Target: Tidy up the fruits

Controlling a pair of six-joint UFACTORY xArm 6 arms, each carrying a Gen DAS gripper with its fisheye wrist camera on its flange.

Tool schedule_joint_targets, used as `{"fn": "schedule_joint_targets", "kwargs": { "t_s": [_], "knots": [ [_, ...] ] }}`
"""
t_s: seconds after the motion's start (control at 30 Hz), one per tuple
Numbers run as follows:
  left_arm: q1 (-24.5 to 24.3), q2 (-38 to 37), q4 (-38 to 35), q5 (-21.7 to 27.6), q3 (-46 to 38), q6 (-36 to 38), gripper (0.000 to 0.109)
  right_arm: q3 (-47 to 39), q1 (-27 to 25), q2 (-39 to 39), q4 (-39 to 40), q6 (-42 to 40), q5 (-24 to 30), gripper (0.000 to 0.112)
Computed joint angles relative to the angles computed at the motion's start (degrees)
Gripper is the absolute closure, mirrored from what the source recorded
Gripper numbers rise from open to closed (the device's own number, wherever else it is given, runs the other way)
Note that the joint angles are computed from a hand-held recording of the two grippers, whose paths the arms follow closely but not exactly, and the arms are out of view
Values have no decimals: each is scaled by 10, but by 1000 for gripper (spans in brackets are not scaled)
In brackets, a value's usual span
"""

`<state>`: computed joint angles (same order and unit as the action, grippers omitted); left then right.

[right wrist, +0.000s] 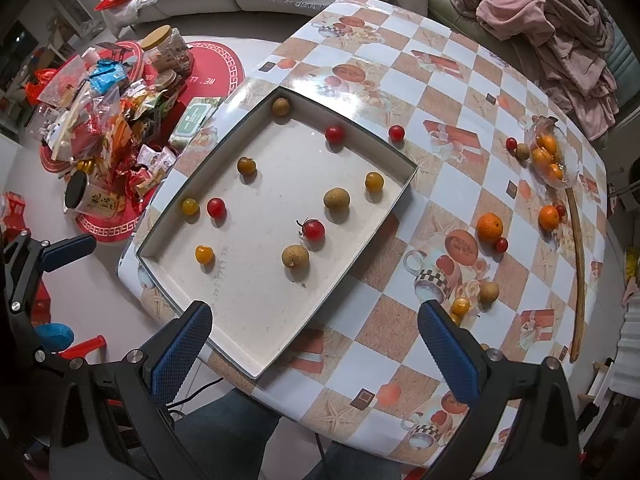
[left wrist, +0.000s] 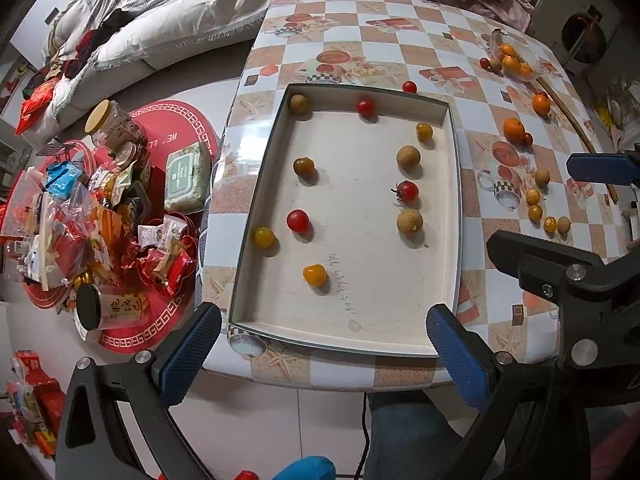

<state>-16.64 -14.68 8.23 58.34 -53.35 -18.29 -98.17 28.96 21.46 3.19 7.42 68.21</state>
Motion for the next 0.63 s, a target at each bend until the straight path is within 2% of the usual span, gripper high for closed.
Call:
{"fn": "schedule_joint_targets", "kwargs": {
  "t_s": [0.43, 0.63],
  "knots": [
    [-1, -2, -1, 2, 0, -4, 6, 6, 1, -3, 1, 3, -2, 10],
    [-5, -12, 1, -17, 12, 0, 6, 8, 1, -5, 2, 5, -2, 10]
  ]
}}
